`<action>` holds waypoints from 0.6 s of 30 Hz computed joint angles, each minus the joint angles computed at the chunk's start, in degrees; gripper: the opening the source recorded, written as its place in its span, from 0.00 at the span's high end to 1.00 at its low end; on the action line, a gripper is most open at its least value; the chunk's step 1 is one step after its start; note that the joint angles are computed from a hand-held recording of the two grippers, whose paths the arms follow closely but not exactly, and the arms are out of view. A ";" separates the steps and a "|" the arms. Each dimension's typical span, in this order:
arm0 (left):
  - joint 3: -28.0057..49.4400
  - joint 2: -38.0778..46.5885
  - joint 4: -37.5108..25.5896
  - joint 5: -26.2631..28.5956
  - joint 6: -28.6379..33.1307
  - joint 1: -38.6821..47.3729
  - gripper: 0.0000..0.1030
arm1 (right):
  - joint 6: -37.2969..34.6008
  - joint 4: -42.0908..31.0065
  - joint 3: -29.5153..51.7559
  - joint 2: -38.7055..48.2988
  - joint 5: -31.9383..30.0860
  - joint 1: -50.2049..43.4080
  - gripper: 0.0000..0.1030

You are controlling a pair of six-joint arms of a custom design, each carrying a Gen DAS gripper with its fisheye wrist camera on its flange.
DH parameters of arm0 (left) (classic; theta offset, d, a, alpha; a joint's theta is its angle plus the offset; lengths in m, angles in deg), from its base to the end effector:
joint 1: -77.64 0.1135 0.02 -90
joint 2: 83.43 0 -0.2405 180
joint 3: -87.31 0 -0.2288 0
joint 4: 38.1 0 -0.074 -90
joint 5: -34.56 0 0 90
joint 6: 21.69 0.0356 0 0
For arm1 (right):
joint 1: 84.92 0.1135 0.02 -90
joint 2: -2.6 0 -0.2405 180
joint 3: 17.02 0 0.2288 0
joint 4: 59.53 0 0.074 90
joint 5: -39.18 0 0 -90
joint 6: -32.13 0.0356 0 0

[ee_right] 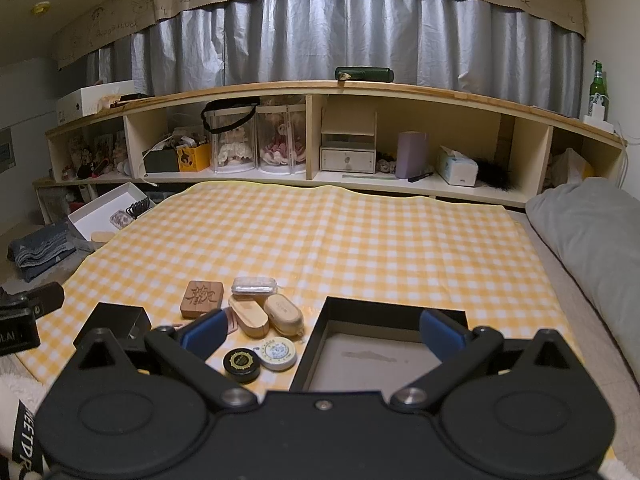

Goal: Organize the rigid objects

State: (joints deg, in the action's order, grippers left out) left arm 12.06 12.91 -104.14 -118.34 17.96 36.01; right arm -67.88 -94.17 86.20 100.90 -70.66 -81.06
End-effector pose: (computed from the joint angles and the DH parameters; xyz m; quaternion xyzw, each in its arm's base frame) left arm 0.2611 -0.1897 0.3098 -0.2073 0.8059 0.1771 0.5256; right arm 0.3744 0.0374 0.3178 -0.1887 0.8352 0.1222 0.5019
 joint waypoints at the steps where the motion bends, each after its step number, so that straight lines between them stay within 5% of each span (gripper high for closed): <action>1: 0.00 0.00 0.00 0.00 0.00 0.00 0.00 | 0.00 0.00 -0.07 -0.06 -0.01 0.00 0.00; 18: 0.08 0.03 -0.11 0.04 -0.06 0.01 0.00 | -0.08 -0.04 -0.84 -0.68 0.06 0.02 0.00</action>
State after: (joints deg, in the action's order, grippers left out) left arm 12.13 12.93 -104.25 -118.30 17.91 36.01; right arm -67.95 -94.21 85.36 100.22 -70.60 -81.04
